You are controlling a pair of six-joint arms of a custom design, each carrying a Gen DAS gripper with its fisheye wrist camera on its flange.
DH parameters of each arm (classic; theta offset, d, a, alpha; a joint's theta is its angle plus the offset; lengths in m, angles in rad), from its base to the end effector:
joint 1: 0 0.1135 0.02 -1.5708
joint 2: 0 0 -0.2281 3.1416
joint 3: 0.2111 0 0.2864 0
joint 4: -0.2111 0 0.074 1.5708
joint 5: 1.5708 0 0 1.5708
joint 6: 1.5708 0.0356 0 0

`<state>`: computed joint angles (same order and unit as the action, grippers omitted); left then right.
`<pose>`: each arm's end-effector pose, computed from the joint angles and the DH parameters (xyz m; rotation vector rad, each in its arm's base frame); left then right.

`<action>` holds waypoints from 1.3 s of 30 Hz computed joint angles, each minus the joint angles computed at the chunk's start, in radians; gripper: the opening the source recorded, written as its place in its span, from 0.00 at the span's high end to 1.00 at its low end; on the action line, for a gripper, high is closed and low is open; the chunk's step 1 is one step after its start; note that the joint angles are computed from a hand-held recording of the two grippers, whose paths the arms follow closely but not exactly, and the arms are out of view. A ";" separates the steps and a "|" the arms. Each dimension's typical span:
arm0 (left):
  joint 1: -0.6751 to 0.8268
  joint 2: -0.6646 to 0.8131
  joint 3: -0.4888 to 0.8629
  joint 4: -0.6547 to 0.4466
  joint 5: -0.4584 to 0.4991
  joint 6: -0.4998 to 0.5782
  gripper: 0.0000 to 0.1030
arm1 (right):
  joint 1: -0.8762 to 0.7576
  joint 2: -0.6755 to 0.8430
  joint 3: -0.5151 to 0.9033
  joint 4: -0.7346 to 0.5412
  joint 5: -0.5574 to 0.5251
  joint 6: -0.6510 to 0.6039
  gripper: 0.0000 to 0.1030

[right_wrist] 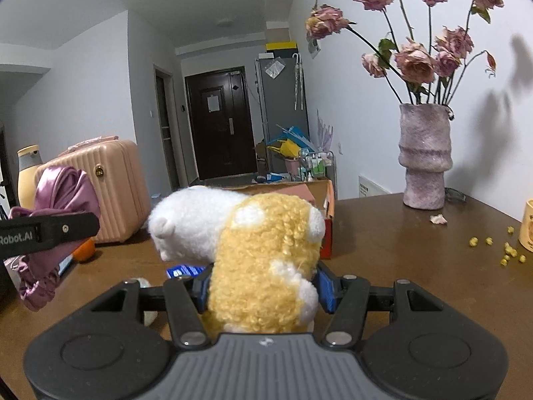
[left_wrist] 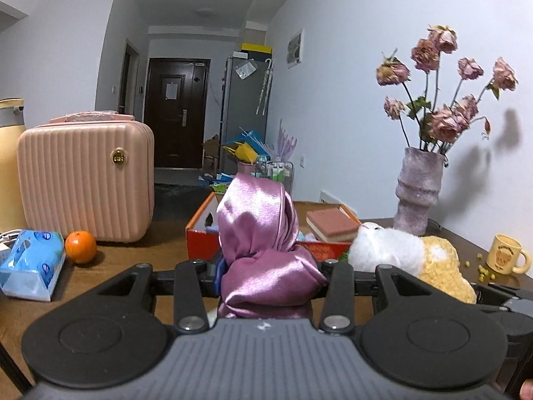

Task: Organize soft objects
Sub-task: 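Carry the hamster plush and scrunchie in both grippers toward the red cardboard box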

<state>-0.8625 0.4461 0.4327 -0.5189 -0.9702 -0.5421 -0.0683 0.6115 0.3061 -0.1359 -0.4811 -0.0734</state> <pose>0.1369 -0.1147 0.2204 -0.2459 1.8458 0.0591 0.2144 0.0018 0.1724 -0.3090 1.9554 0.3909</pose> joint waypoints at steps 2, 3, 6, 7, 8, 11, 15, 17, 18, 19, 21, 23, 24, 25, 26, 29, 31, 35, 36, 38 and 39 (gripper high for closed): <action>0.052 -0.003 -0.006 0.041 0.041 0.046 0.59 | 0.035 0.037 0.009 0.042 0.032 0.017 0.44; 0.077 0.001 -0.007 0.063 0.060 0.067 0.59 | 0.054 0.064 0.017 0.068 0.049 0.025 0.44; 0.149 0.016 -0.012 0.122 0.117 0.118 0.59 | 0.098 0.126 0.036 0.124 0.089 0.042 0.44; 0.173 0.025 -0.012 0.142 0.137 0.132 0.59 | 0.112 0.151 0.044 0.145 0.102 0.046 0.44; 0.198 0.034 -0.011 0.163 0.157 0.147 0.59 | 0.125 0.178 0.053 0.168 0.115 0.051 0.44; 0.264 0.066 -0.010 0.222 0.212 0.186 0.59 | 0.155 0.262 0.084 0.228 0.144 0.065 0.44; 0.337 0.140 0.006 0.309 0.270 0.232 0.59 | 0.183 0.376 0.137 0.299 0.170 0.079 0.44; 0.366 0.183 0.017 0.355 0.297 0.254 0.59 | 0.194 0.428 0.163 0.331 0.181 0.082 0.44; 0.380 0.207 0.024 0.377 0.309 0.264 0.59 | 0.201 0.451 0.174 0.345 0.189 0.082 0.44; 0.393 0.231 0.032 0.397 0.319 0.272 0.59 | 0.205 0.472 0.184 0.357 0.194 0.082 0.44; 0.419 0.279 0.046 0.433 0.341 0.286 0.59 | 0.214 0.522 0.212 0.377 0.205 0.083 0.44; 0.444 0.328 0.064 0.470 0.363 0.299 0.59 | 0.224 0.571 0.242 0.396 0.215 0.089 0.44; 0.457 0.347 0.070 0.484 0.376 0.304 0.59 | 0.228 0.592 0.253 0.406 0.220 0.089 0.44; 0.469 0.367 0.078 0.498 0.388 0.309 0.59 | 0.236 0.614 0.266 0.417 0.230 0.090 0.44; 0.480 0.388 0.085 0.515 0.399 0.314 0.59 | 0.241 0.638 0.280 0.430 0.239 0.091 0.44; 0.510 0.451 0.110 0.561 0.424 0.335 0.59 | 0.257 0.714 0.332 0.459 0.260 0.100 0.44; 0.530 0.496 0.129 0.588 0.441 0.346 0.59 | 0.266 0.764 0.368 0.474 0.273 0.102 0.44; 0.570 0.572 0.166 0.625 0.473 0.366 0.59 | 0.281 0.847 0.432 0.498 0.294 0.102 0.44; 0.577 0.589 0.174 0.636 0.478 0.371 0.59 | 0.284 0.865 0.447 0.503 0.298 0.101 0.44; 0.593 0.629 0.194 0.658 0.484 0.378 0.59 | 0.289 0.904 0.478 0.514 0.307 0.097 0.44; 0.601 0.643 0.200 0.669 0.485 0.379 0.59 | 0.293 0.920 0.493 0.516 0.314 0.095 0.44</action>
<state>-0.2617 1.0891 0.6330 0.1497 -0.4857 -0.1636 0.2250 1.5310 0.7988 0.3806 -0.1676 0.0220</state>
